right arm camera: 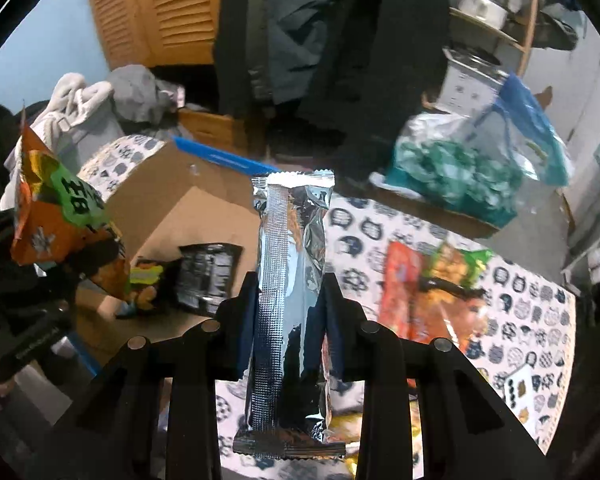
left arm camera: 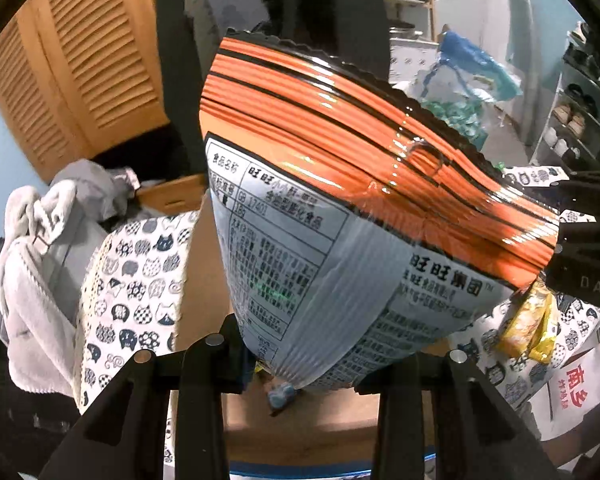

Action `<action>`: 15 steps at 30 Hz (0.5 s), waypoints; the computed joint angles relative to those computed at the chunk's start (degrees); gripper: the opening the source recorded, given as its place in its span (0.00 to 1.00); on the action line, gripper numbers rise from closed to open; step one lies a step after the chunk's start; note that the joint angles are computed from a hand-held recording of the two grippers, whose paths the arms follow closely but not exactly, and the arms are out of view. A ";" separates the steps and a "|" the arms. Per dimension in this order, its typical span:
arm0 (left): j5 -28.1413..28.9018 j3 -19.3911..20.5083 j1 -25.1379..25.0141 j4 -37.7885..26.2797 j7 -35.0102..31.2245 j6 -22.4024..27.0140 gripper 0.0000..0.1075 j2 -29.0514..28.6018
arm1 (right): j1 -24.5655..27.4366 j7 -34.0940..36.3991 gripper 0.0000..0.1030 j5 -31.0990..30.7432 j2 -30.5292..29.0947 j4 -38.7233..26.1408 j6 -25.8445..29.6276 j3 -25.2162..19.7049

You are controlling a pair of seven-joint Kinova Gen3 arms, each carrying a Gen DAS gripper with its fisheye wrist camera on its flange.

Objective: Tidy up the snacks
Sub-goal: 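Carry the orange-and-white bag and silver bar over the box with both tools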

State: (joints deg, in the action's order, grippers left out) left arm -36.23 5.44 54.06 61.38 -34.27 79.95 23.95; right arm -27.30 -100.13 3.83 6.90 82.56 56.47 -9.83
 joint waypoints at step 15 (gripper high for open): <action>3.39 1.09 -4.06 4.83 0.62 0.57 0.33 -1.80 | -4.29 0.62 0.29 -2.08 8.06 -6.74 2.15 -0.63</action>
